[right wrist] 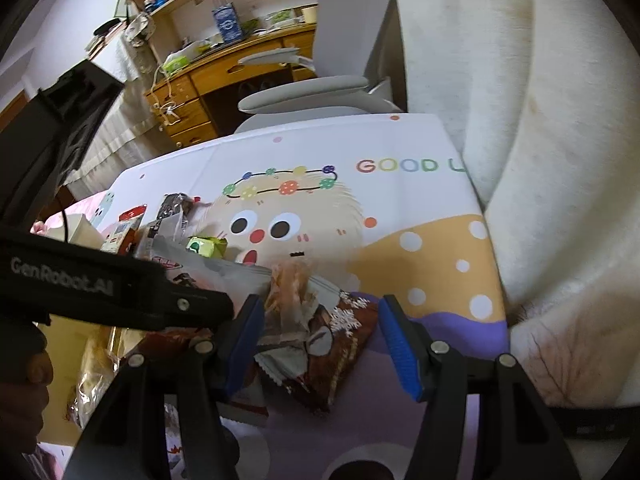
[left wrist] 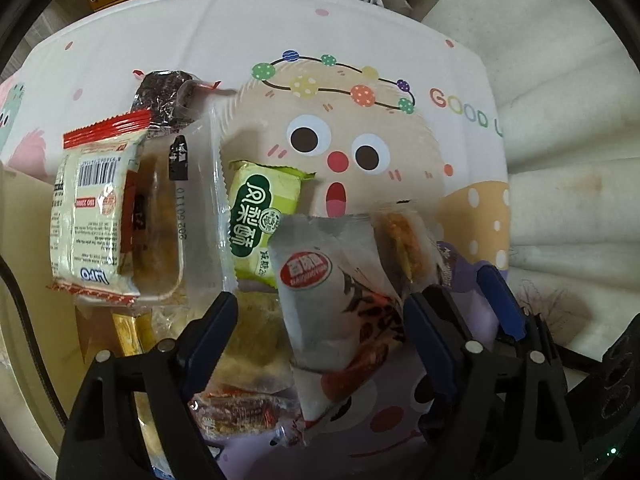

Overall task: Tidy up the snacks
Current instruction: 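Grasp the white red-logo bag with left tool while right tool grasps a brown pastry packet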

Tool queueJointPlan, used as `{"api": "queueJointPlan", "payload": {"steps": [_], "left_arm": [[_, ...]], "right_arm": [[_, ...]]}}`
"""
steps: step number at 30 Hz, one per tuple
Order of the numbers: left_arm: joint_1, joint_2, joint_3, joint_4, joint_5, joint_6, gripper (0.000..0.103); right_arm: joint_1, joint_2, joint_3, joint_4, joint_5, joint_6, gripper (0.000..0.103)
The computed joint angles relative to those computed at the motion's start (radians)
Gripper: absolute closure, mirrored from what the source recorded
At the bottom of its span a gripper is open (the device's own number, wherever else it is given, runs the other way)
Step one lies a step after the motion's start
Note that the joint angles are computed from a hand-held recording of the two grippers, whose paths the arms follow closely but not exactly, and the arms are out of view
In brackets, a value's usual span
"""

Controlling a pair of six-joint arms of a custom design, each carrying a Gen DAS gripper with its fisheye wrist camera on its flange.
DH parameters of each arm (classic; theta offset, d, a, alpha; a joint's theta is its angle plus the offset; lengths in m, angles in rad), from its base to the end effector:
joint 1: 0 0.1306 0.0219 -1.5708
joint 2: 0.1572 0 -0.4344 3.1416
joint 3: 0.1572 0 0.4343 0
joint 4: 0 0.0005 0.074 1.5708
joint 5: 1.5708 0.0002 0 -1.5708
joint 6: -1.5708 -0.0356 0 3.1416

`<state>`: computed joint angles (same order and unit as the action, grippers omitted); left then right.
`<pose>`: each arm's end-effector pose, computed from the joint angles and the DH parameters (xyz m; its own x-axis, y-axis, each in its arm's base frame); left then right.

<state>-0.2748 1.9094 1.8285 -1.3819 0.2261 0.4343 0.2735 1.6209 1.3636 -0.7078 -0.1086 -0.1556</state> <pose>0.6454 -0.1908 0.3695 -0.9891 -0.1472 -0.0040 -0.1416 0.9585 -0.2476 0.5705 0.1635 0.3551 -0.8328 -0.0736 -0.5486 -0.2013 0.9635 0.1762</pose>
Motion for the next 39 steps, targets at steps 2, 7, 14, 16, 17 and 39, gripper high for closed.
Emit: {"api": "queueJointPlan", "payload": {"steps": [2,7,14,16,17,39], "left_arm": [[0.001,0.004,0.007,-0.006,0.0,0.003,0.025],[-0.004,0.024,0.033,-0.017,0.046,0.001,0.054],[-0.006,0.032,0.039,-0.012,0.071,0.017,0.066],[-0.002,0.026,0.03,-0.009,0.08,0.02,0.067],[0.0,0.023,0.026,-0.005,0.085,0.023,0.068],[0.008,-0.104,-0.035,-0.001,0.076,0.011,0.076]], "right_arm": [[0.0,0.01,0.01,-0.001,-0.019,0.021,0.046],[0.013,0.035,0.042,-0.028,-0.024,0.088,0.055],[0.025,0.07,0.078,-0.084,-0.023,0.133,0.07],[0.027,0.07,0.076,-0.087,-0.019,0.135,0.077],[0.027,0.07,0.077,-0.09,-0.019,0.135,0.077],[0.023,-0.025,0.044,-0.191,-0.022,0.07,0.082]]}}
